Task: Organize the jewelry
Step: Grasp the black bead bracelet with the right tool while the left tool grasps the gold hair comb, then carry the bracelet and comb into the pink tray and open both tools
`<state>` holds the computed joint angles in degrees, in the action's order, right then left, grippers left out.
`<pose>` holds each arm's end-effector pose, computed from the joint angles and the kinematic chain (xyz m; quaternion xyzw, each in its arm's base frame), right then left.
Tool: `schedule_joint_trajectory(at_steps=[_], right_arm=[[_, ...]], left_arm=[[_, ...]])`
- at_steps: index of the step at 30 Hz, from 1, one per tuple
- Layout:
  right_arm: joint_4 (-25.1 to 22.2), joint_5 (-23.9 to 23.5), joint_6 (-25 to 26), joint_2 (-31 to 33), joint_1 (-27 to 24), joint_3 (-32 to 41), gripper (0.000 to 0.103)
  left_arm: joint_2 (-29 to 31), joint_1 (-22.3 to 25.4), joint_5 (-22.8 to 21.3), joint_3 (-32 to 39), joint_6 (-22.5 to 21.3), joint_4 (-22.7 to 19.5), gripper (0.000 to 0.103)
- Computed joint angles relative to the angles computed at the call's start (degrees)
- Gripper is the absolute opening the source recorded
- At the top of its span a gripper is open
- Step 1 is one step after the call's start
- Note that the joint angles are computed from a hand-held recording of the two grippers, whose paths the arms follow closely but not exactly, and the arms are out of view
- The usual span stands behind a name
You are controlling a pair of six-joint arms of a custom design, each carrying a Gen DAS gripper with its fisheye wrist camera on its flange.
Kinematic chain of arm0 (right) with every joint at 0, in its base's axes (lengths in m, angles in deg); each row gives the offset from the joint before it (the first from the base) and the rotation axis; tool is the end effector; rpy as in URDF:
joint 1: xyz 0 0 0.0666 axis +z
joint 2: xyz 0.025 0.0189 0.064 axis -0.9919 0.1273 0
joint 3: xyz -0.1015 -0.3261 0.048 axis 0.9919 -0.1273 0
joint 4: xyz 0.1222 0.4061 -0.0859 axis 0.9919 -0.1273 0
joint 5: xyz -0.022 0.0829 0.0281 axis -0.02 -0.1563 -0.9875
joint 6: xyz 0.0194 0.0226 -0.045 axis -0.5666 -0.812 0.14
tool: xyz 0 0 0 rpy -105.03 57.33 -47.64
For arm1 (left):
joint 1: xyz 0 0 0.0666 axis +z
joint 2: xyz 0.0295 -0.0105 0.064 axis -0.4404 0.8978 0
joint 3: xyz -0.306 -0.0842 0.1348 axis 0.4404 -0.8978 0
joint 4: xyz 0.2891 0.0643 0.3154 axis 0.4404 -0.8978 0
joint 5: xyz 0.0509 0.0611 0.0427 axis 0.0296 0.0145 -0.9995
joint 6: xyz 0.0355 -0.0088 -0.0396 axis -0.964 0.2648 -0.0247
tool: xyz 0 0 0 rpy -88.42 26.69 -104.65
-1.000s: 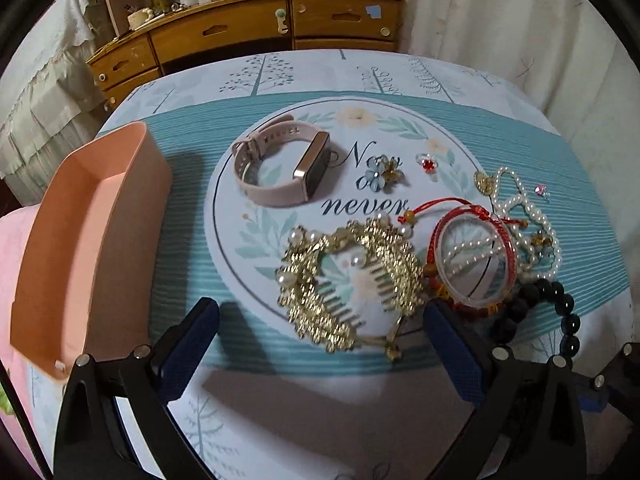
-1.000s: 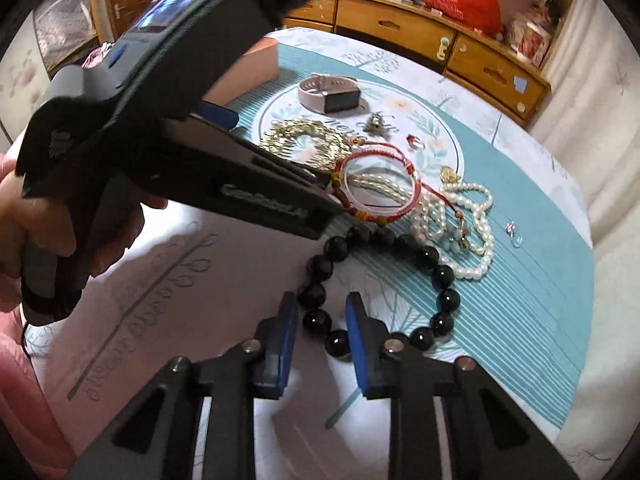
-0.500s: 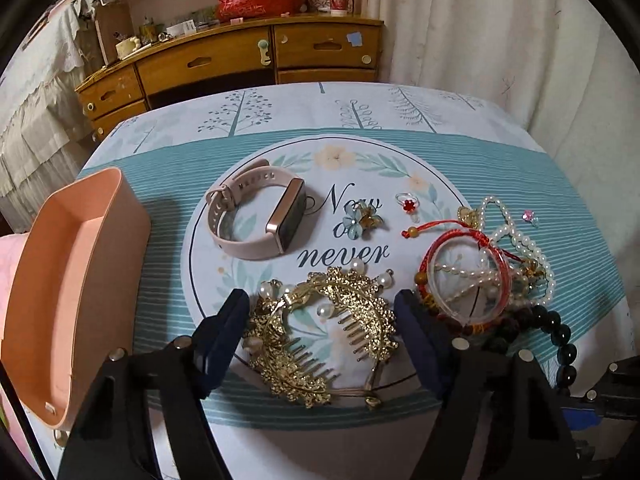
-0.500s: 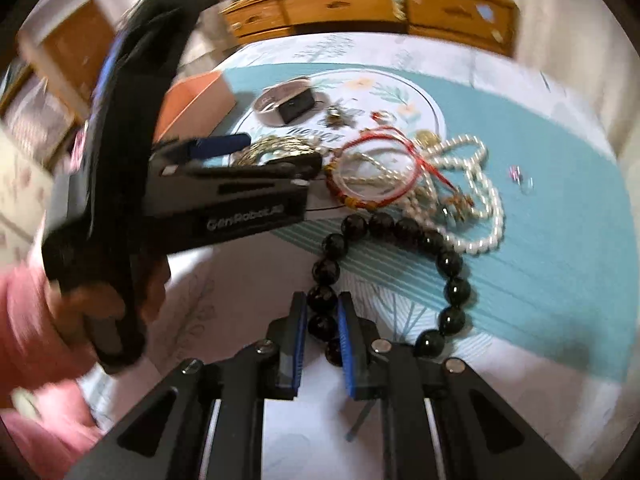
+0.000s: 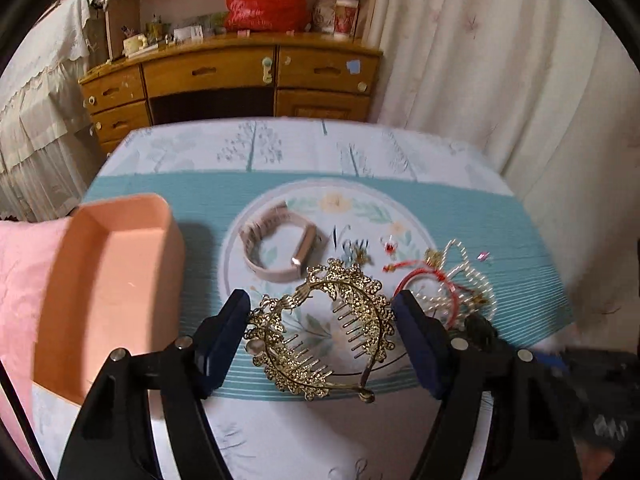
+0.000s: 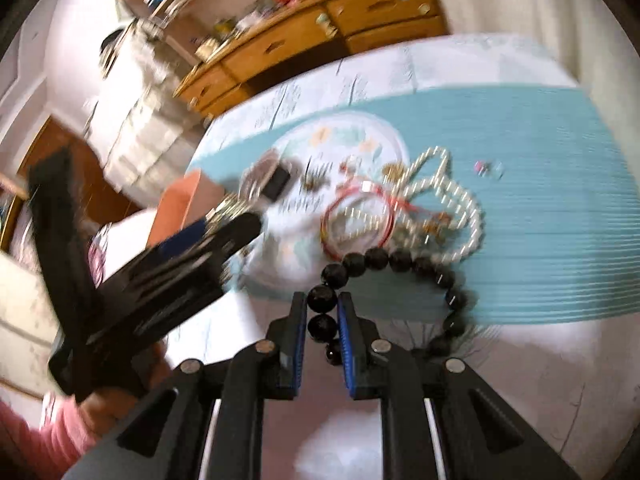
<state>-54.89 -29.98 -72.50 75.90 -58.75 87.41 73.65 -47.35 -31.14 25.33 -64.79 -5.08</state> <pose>0.4384 0.1960 0.3808 0.1649 0.9321 0.2002 0.2529 0.5178 -0.2083 0.3770 0.2042 0.9183 -0.1433 0.3073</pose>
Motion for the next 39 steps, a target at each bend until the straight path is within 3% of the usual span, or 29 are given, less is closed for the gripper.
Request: schedule_joint_trajectory(at_steps=[4, 9, 19, 32, 34, 35, 37, 39], right_arm=[[-1.1, 9.6, -0.7, 2.6, 2.2, 5.2, 0.015], [-0.3, 16.0, -2.2, 3.5, 4.2, 8.3, 0.015], [3.6, 23.3, -3.7, 13.5, 9.5, 21.3, 0.015], [3.9, 21.0, -3.6, 27.8, 12.5, 36.2, 0.015], [2.6, 20.3, -4.0, 29.9, 12.8, 38.7, 0.015], [0.5, 19.4, -4.1, 31.4, 12.8, 40.8, 0.015], [-3.6, 19.4, -4.7, 33.7, 13.0, 44.1, 0.021], [-5.0, 20.2, -5.4, 34.6, 13.1, 45.4, 0.036]], left_arm=[[-1.5, 2.6, 2.9, 1.1, -2.4, -1.2, 0.072], [-2.9, 7.0, 7.3, 2.3, -6.3, -1.8, 0.072], [0.1, 15.5, 13.1, 5.8, -15.7, -2.8, 0.072], [8.6, 21.9, 19.3, 10.5, -25.7, -12.5, 0.073], [9.5, 22.2, 19.4, 11.3, -26.4, -14.1, 0.079], [9.9, 22.2, 18.9, 11.7, -26.3, -14.3, 0.088], [10.0, 22.5, 18.9, 11.8, -26.0, -14.0, 0.094], [10.3, 22.8, 20.1, 12.4, -25.9, -14.4, 0.094]])
